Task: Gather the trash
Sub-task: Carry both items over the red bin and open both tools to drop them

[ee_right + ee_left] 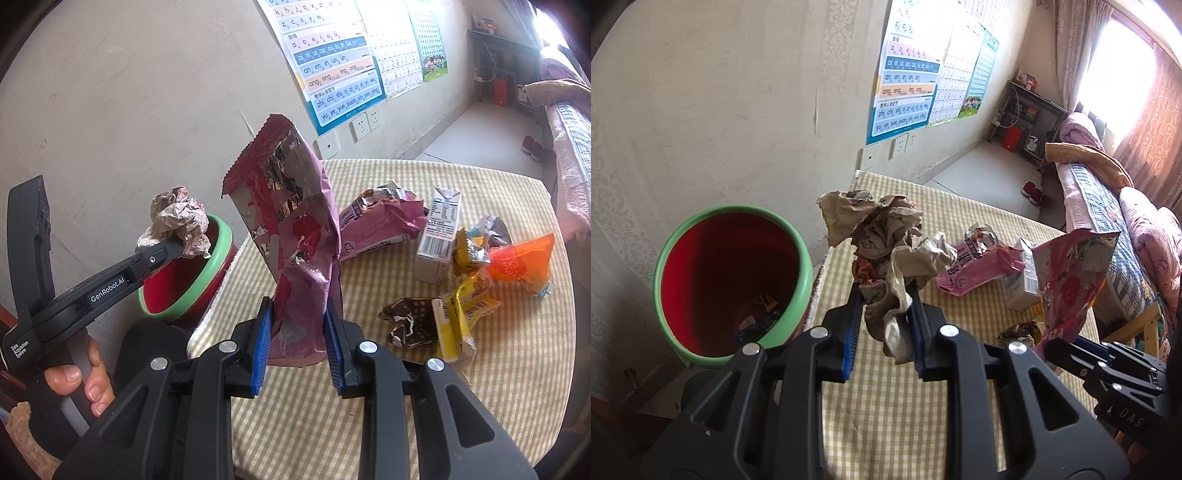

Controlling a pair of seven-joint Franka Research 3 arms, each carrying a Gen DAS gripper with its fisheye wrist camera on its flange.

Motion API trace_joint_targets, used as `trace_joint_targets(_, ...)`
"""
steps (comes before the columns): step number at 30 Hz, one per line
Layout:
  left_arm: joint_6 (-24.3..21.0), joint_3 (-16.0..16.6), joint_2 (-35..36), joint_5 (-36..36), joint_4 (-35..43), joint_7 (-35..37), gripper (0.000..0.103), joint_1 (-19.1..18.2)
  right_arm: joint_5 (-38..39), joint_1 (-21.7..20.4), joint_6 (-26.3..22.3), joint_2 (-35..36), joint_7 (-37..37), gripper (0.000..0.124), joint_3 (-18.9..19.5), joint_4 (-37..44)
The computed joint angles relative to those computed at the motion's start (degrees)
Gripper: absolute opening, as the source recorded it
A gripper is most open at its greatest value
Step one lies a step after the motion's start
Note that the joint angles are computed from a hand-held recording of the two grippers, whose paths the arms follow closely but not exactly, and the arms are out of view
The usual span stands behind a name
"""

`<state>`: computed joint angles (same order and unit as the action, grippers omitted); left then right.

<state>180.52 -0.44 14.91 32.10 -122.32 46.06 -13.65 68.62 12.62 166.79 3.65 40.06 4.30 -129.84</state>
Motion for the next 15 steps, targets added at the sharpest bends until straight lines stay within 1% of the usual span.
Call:
trace_joint_targets(7,-0.1,2.71,-0.03,2.07,-0.17,-2.57,0.023,-0.85,-2.63,0.19,-1.74,2.54,1.88,0.027,0.72,3.23)
trace_joint_targets(11,-0.35,5.05,-0.12,4.64,-0.1,-5.69,0.023,-1.96,-3.57,0.14,-2.81,3.65,2.01,0.027,1.4,4.95)
trace_joint_targets(15,-0.98,6.25,-0.2,7.39,0.06,-8.55,0.023,-1.74,-3.85,-0.06,-3.76,5.22,1.5,0.027,2.05,6.86)
